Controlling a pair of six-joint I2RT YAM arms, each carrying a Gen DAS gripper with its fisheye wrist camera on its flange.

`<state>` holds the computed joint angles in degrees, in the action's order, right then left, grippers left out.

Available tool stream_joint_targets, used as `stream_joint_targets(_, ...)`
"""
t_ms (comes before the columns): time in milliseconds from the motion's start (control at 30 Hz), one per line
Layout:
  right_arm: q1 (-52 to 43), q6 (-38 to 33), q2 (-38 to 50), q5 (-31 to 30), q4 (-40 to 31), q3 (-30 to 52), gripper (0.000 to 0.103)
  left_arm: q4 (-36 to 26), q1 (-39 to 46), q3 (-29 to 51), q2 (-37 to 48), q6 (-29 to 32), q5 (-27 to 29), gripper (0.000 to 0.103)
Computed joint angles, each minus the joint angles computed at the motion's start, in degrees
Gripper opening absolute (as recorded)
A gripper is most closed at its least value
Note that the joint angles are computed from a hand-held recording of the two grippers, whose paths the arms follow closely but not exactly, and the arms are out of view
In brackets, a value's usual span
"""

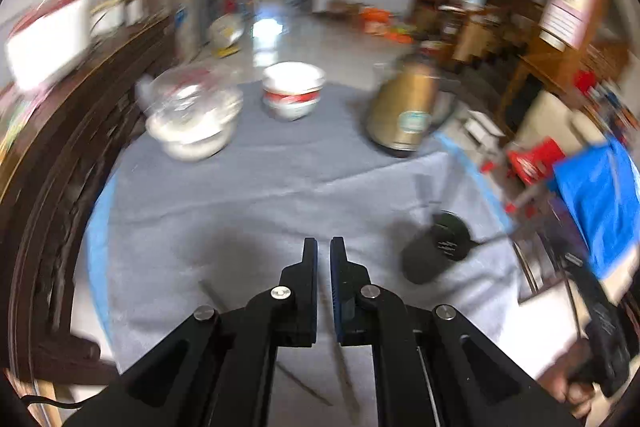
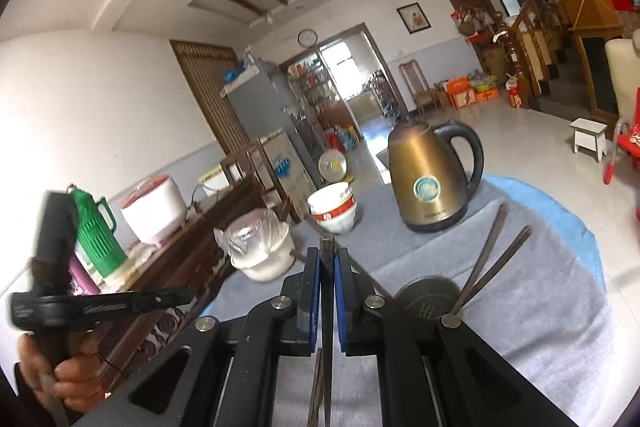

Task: Organize utensils
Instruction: 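Lift both held chopsticks up toward the grey cup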

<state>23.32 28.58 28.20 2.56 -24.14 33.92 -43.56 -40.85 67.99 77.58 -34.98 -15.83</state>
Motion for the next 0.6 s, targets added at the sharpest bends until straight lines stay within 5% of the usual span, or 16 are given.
stream_joint_targets(167, -4.6, -0.8, -4.5, -3.2, -2.7, -0.2, 0.008, 1.1, 15.7, -8.4, 1.7, -2.6, 8.9, 0.025)
stream_joint_targets(400, -1.9, -0.7, -5.7, -1.4, -3.0, -0.6, 0.008, 9.8, 29.3, -15.1, 13.1, -3.5, 18.4, 0.025)
stream_joint_targets(600, -0.5, 0.0, -4.6, -0.9, -2.1, -1.5, 0.008, 11.5, 29.3, -12.8, 19.2, -4.4, 19.6, 0.026)
